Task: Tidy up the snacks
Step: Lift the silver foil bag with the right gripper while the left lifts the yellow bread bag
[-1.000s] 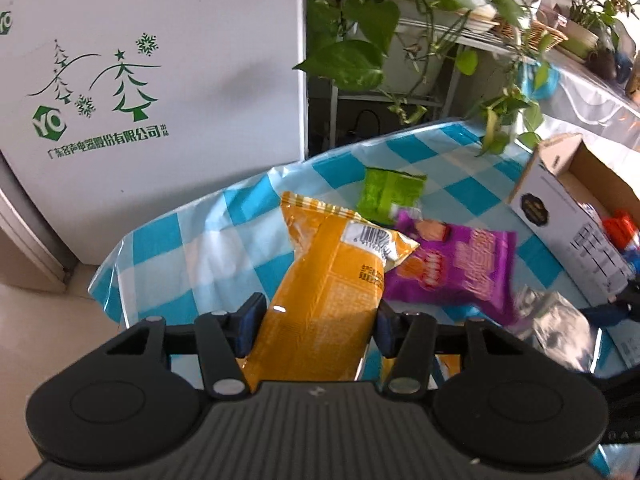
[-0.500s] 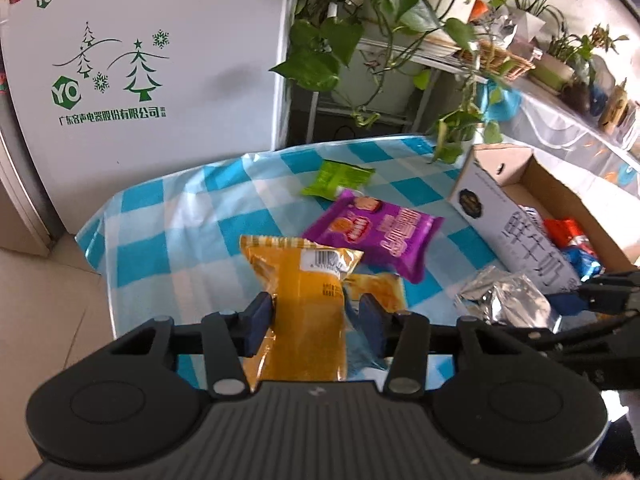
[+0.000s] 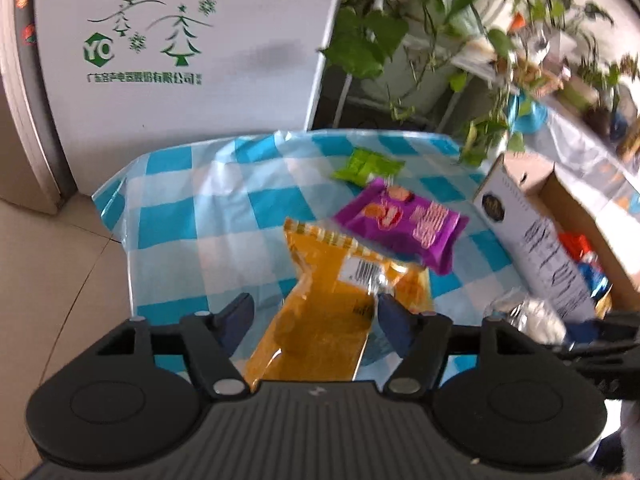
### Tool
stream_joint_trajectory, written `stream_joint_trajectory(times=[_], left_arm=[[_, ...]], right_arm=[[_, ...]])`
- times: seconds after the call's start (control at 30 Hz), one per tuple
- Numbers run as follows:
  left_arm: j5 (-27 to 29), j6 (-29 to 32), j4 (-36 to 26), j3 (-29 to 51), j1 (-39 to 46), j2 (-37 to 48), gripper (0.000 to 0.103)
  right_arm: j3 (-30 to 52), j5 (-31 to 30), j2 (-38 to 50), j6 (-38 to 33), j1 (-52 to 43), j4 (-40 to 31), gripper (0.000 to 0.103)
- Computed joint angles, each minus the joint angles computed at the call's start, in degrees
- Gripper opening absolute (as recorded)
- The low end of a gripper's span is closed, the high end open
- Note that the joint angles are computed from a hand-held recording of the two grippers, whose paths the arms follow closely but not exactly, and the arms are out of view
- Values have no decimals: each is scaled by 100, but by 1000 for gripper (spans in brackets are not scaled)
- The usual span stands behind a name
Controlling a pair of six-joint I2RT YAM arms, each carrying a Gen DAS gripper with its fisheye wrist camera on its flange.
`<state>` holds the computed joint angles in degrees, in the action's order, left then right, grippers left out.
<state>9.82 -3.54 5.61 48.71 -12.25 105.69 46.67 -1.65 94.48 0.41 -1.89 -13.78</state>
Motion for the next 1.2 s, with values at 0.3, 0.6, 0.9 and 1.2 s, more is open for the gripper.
stream_joint_trajectory(times=[0.3,0.6,0.9,1.2], left_arm=[[-672,422,117,47,-204,468,73],[-448,-205,340,55,29,750,93],[-467,-48,458,-19,-52,814,103],[-324,-152,524,-149,-13,652,80]], right_arm=[[45,-101,69,-28,71,-103,67],[84,15,200,-28,176,-131,67],[99,64,228,34,192,-126,67],[51,178,182,134,218,-95,67]])
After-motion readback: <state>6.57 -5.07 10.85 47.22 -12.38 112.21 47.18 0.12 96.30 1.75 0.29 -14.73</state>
